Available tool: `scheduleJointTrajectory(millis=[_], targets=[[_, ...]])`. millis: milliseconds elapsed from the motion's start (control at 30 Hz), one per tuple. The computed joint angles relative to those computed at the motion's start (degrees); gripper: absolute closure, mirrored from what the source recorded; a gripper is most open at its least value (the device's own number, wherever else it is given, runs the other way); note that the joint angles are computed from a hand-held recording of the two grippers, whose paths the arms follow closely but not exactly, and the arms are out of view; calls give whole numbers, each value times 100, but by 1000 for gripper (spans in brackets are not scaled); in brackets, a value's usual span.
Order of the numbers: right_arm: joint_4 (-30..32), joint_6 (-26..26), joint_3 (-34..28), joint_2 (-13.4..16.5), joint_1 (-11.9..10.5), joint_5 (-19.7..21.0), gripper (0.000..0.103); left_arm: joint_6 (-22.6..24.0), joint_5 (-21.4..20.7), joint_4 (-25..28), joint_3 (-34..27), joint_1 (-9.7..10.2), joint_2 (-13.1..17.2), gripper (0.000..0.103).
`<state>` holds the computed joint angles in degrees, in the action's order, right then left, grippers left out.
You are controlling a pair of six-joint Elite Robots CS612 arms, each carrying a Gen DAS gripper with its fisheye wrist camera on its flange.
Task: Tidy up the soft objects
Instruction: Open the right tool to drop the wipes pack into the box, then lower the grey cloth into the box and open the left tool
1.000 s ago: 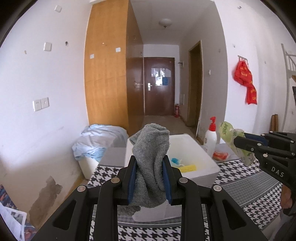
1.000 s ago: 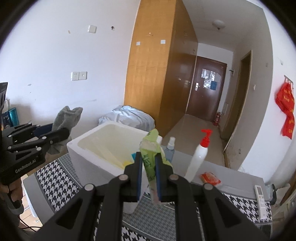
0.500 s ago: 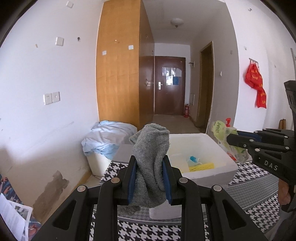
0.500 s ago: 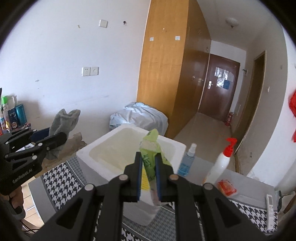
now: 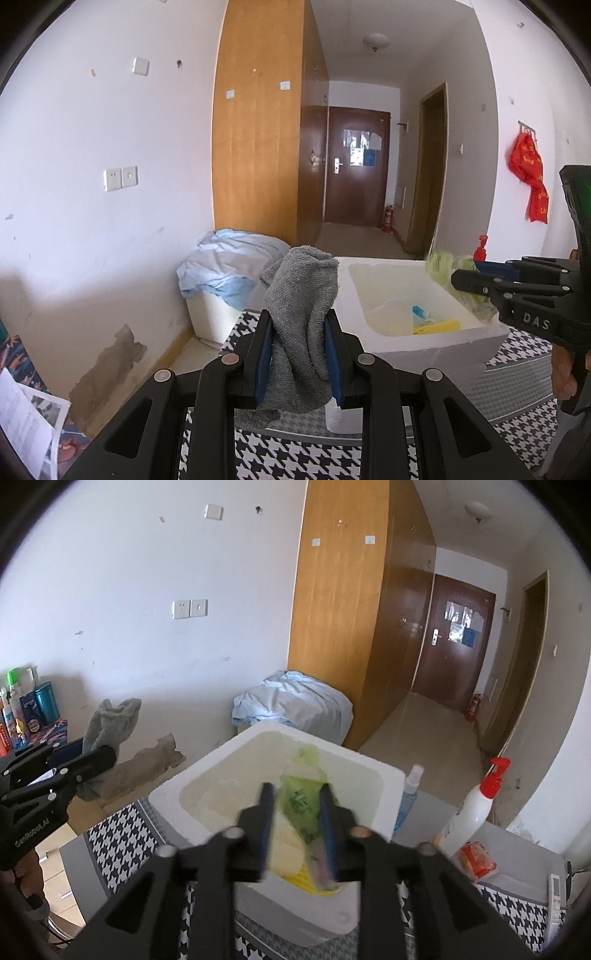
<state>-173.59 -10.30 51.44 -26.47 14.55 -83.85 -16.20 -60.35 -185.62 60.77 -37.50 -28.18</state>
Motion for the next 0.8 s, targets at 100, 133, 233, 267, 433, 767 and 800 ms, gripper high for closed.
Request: scheduleJointTrajectory(millis=[100,133,233,267,433,767,800], targets=[[-141,52,80,-33,-25,87,38,-95,40,9,2,22,-1,75],[-159,71,95,-43,-34,101,38,-126,52,26,1,28,-1,75],[-262,190,172,-88,-63,119,38,-172,90,80,-19,22,4,75],[-300,216,203,-103,-67,108,38,-177,95,79,-24,19,5,75],[-486,425,347,-178,-113,60,37,-107,89,48,-70,-1,18,75],[-671,556,575,-282,-149,-6,33,121,-1,15,-196,-17,61,75],[-705,575,603,-294,-153,-7,33,156,-17,13,-222,-19,69,75]])
